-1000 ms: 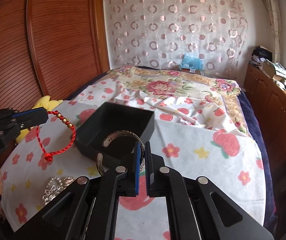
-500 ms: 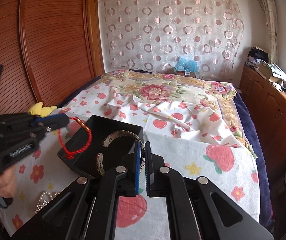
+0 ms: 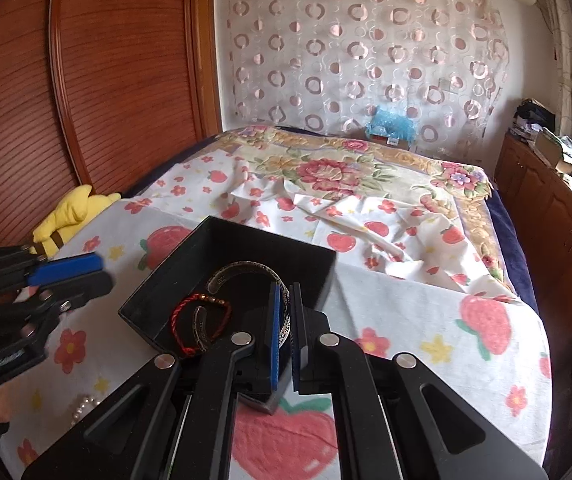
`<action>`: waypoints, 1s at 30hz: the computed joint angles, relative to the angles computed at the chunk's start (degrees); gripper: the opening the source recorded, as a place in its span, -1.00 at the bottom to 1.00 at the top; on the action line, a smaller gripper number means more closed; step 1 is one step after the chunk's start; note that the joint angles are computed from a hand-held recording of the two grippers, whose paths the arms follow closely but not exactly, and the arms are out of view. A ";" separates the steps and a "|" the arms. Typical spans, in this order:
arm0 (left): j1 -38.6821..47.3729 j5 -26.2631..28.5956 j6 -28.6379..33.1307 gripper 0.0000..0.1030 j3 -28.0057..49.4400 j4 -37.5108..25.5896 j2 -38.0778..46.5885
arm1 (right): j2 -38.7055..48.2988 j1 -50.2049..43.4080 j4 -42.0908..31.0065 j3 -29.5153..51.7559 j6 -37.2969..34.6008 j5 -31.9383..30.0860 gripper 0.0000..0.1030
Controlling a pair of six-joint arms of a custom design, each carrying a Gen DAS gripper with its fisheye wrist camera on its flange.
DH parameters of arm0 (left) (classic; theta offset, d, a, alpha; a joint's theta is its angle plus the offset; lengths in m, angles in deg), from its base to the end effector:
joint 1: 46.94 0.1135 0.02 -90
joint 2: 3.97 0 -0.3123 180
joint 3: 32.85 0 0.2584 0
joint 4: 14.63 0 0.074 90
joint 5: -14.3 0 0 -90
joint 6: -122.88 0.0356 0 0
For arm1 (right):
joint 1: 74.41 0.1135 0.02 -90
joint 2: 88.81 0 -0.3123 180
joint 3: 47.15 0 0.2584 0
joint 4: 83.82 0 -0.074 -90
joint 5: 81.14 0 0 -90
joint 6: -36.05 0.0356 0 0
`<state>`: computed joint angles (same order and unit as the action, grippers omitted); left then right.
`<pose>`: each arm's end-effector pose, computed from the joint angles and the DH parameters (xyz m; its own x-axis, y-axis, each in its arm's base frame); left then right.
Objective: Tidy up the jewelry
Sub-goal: 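Lower both held pieces into the black box and open both tools, then move both open tools back over the jewelry pile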
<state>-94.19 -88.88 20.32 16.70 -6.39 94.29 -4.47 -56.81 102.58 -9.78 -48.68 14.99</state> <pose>0.2218 -0.2280 0.1579 -0.5599 0.2938 -0.7747 0.4871 0.8731 -0.0210 0.2381 0.0716 0.1642 -0.6378 -0.1065 -0.7628 -0.1654 0.9862 0.0006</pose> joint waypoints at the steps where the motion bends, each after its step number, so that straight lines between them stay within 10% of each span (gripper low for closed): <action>1: -0.02 -0.06 -0.27 -0.66 -1.26 0.38 -0.57 | 1.39 0.82 0.48 0.36 0.08 0.74 -0.89; 11: -1.99 1.36 -2.72 -0.65 -11.53 5.48 -3.93 | 4.60 2.58 1.14 1.41 -0.81 2.23 -0.87; 24: -5.73 -0.88 -4.97 -0.53 -18.30 8.57 -5.85 | -18.53 4.49 -5.22 -13.40 -0.69 3.33 -0.87; 30: -5.41 0.40 -6.38 -0.53 -20.38 10.81 -4.24 | -24.79 11.83 -7.62 -20.34 5.32 6.37 -0.47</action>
